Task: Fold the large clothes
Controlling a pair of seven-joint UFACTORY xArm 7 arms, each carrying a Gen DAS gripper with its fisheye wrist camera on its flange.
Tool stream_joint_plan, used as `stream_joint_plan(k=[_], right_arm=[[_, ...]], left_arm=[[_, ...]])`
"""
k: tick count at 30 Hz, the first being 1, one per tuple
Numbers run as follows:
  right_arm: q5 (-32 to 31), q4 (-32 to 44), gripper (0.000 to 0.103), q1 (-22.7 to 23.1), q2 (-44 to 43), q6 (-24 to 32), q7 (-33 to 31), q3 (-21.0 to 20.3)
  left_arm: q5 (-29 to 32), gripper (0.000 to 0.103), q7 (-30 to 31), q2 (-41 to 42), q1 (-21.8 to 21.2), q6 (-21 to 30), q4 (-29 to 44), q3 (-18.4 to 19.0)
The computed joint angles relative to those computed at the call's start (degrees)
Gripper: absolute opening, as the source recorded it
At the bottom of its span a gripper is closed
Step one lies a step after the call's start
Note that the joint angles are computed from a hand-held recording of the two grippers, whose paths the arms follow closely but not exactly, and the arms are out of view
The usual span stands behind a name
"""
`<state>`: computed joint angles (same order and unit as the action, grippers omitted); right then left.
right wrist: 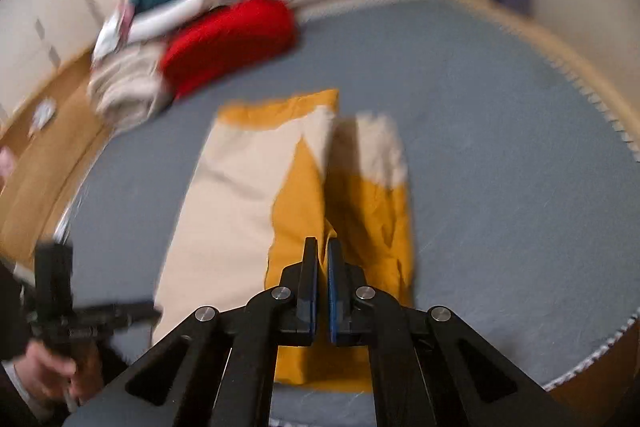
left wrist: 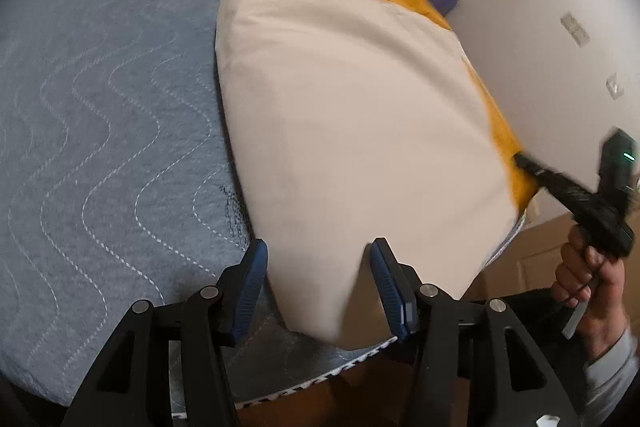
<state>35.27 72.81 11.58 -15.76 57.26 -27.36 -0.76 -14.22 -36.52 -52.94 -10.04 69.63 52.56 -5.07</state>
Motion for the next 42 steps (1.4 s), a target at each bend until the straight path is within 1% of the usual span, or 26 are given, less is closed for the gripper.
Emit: stream_joint_plan(k=[1, 2, 4, 7, 8, 9, 10, 11, 13, 14, 15, 17, 19, 20, 21, 23, 29, 31, 33, 35, 36, 37, 38, 39, 40, 42], right_arm=[[-3.58, -0.15, 0.003, -3.13, 0.64, 0.11, 1.37, 2.56], [-9.55, 0.23, 0.003, -4.28, 2.36, 1.96, 4.53, 4.09], [-15.26, 1.35, 0.003, -2.71, 5.49, 6.3, 9.56, 3.22], [-17.98, 1.06, 0.003, -2.21, 6.62, 5.05, 9.43, 4.22], [-18.68, 0.76, 0.003, -1.89, 6.55, 4.54, 8.58, 4.49], [-19.32, 0.78, 0.003, -1.74, 6.69, 4.66, 8.16, 4.58], [-20.82, 0.85, 0.003, -1.6, 7.09, 5.19, 8.15, 4.9], [-21.84, 1.3, 0.003, -1.74, 7.57, 6.43, 7.97, 4.74], [-24.46, 3.2, 0.003, -1.84, 10.09, 10.67, 9.52, 5.07], [-25.03, 3.75, 0.003, -1.84, 11.04, 12.38, 9.75, 5.13], [-25.69, 3.99, 0.003, -1.75, 11.51, 12.86, 9.67, 5.31], [-26.38, 4.12, 0.003, -1.64, 11.59, 13.02, 8.94, 5.44], [-25.92, 4.14, 0.003, -1.74, 11.44, 13.04, 8.77, 5.28], [-25.53, 4.03, 0.003, -1.88, 11.23, 12.92, 8.54, 5.11], [-25.31, 2.89, 0.003, -1.91, 10.38, 12.47, 8.35, 5.09], [-25.35, 2.4, 0.003, -1.86, 9.95, 12.11, 7.83, 5.13], [-26.59, 1.07, 0.005, -1.52, 7.82, 11.57, 6.99, 5.35], [-25.25, 0.07, 0.006, -1.85, 5.83, 10.51, 7.4, 4.74], [-22.54, -1.07, 0.013, -2.13, 3.77, 7.56, 7.63, 3.9], [-19.43, -2.89, 0.02, -2.17, 1.22, 1.12, 7.18, 3.13], [-18.27, -3.16, 0.034, -1.98, 0.83, -0.2, 6.86, 2.84], [-16.16, -3.11, 0.053, -1.61, 0.85, -1.21, 6.25, 2.31], [-14.72, -2.48, 0.059, -1.27, 1.67, -0.48, 5.89, 2.0], [-14.6, -1.38, 0.06, -1.05, 2.97, 1.16, 5.81, 2.03], [-16.87, -0.11, 0.058, -1.08, 4.9, 4.62, 6.29, 2.92], [-25.07, 0.84, 0.056, -1.09, 7.82, 11.52, 7.85, 5.13]], left_arm=[[-0.03, 0.05, 0.38, 0.59, -0.29, 0.18, 0.16, 0.05], [-0.2, 0.05, 0.48, 0.81, -0.51, 0.52, 0.05, 0.04], [-0.58, 0.049, 0.3, 1.52, -0.55, -0.1, 0.41, 0.01], [-0.63, 0.049, 1.79, 3.14, -1.23, -1.12, 1.95, 0.15], [-0.34, 0.049, 2.53, 3.68, -1.68, -0.32, 2.3, -0.1], [0.03, 0.05, 3.5, 4.89, -2.44, 1.99, 2.63, -0.42], [-0.24, 0.051, 4.16, 5.15, -2.99, 4.05, 1.96, -0.08], [-0.92, 0.052, 4.14, 5.5, -3.15, 4.88, 1.23, 0.04], [-1.59, 0.052, 3.78, 5.88, -2.84, 4.62, 1.28, -0.08], [-0.79, 0.051, 4.11, 6.66, -2.7, 5.12, 2.49, -0.59], [0.56, 0.049, 4.79, 7.68, -2.64, 5.94, 4.23, -1.39], [0.92, 0.045, 5.55, 7.95, -2.84, 6.87, 6.1, -1.52], [-1.07, 0.045, 6.72, 8.24, -3.65, 4.64, 6.22, -0.7], [-1.12, 0.045, 7.66, 8.66, -4.1, 4.5, 6.16, -0.95], [0.91, 0.047, 8.47, 9.95, -3.95, 6.46, 6.69, -2.12], [2.56, 0.049, 9.68, 11.37, -3.7, 7.74, 6.64, -2.73], [2.67, 0.05, 10.11, 12.47, -3.56, 9.52, 8.63, -2.64], [1.42, 0.05, 9.49, 10.38, -3.38, 9.35, 7.23, -1.91], [0.14, 0.049, 8.79, 9.17, -2.75, 7.89, 6.54, -0.75], [-1.25, 0.049, 7.34, 7.87, -1.74, 5.48, 5.73, 0.19], [-1.58, 0.049, 6.61, 7.47, -1.11, 4.4, 5.45, 0.67], [-1.62, 0.049, 6.05, 7.14, -0.57, 3.67, 5.17, 0.97], [-1.62, 0.049, 5.3, 6.85, 0.13, 2.71, 4.83, 1.3], [-1.66, 0.049, 4.61, 6.71, 0.74, 1.87, 4.47, 1.69], [-1.72, 0.049, 4.24, 6.83, 1.16, 1.29, 4.24, 2.21], [-2.26, 0.049, 4.03, 7.65, 1.64, 0.16, 3.87, 3.57]])
